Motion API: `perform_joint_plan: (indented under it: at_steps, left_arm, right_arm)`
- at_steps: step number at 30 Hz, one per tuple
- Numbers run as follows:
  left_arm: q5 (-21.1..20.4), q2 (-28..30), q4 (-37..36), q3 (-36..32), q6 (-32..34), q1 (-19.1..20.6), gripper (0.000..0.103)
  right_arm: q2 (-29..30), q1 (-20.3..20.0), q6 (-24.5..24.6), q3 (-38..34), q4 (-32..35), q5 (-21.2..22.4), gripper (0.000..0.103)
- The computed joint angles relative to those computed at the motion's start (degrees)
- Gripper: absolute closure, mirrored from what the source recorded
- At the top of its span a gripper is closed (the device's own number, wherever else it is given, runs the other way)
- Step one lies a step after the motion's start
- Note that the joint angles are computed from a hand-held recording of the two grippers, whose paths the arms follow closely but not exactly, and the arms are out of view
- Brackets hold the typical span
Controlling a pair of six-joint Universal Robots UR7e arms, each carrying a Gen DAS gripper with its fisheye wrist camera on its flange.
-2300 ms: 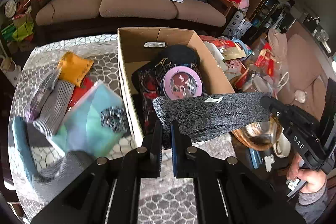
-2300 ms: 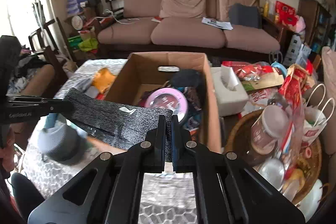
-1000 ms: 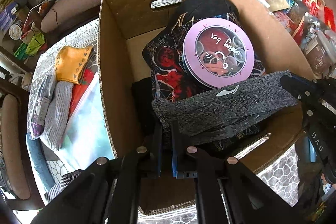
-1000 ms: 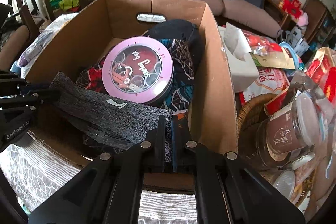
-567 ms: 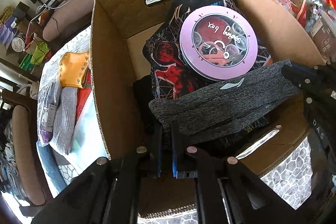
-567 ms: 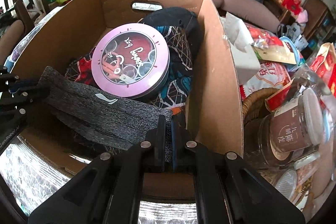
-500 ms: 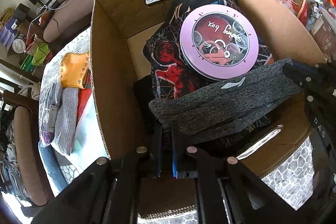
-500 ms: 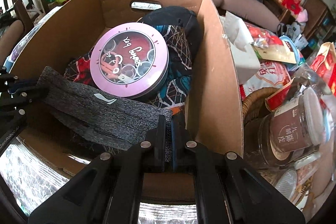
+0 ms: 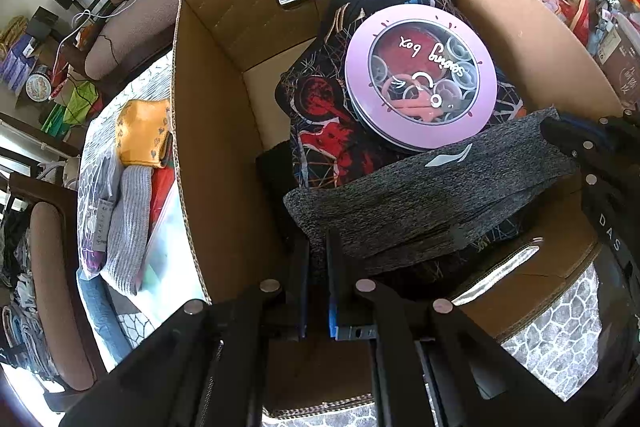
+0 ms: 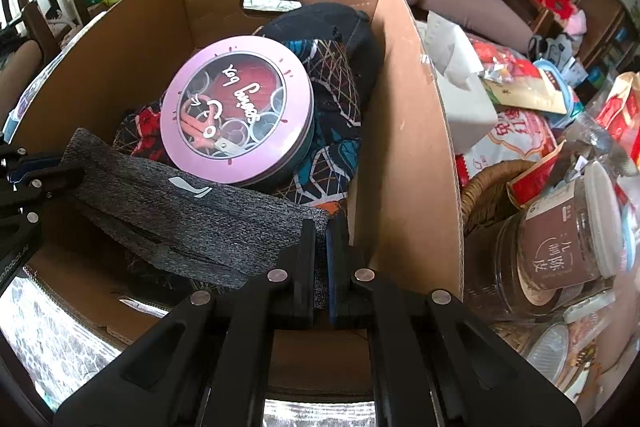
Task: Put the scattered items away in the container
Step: 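Lower the grey headband with both tools onto the clothes beside the tin, then open both tools to release the headband and lift them away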
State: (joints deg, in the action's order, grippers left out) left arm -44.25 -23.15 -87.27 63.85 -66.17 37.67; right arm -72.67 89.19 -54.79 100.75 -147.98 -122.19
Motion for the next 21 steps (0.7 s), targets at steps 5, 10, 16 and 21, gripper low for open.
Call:
perform_joint_plan:
  at_steps: [5,10,16,21]
  left_arm:
    - [0.07,0.16,0.65,-0.29,-0.42,-0.01,0.095]
    - [-0.62,0.04,0.56,-0.44,-0.72,0.13,0.095]
    - [-1.83,-2.41,-3.5,2.3,-1.01,0.03,0.09]
    - [-1.07,-3.45,-2.47,2.42,-2.16,-0.4,0.088]
  right_arm:
    - [0.45,-0.29,1.04,-0.78,0.88,-0.43,0.098]
    - [0.75,-0.03,0.78,-0.8,0.63,-1.21,0.098]
    - [1.34,0.52,-1.26,-0.7,-0.99,-3.14,0.098]
    - [1.83,0.89,-1.15,-1.13,-0.41,-4.29,0.096]
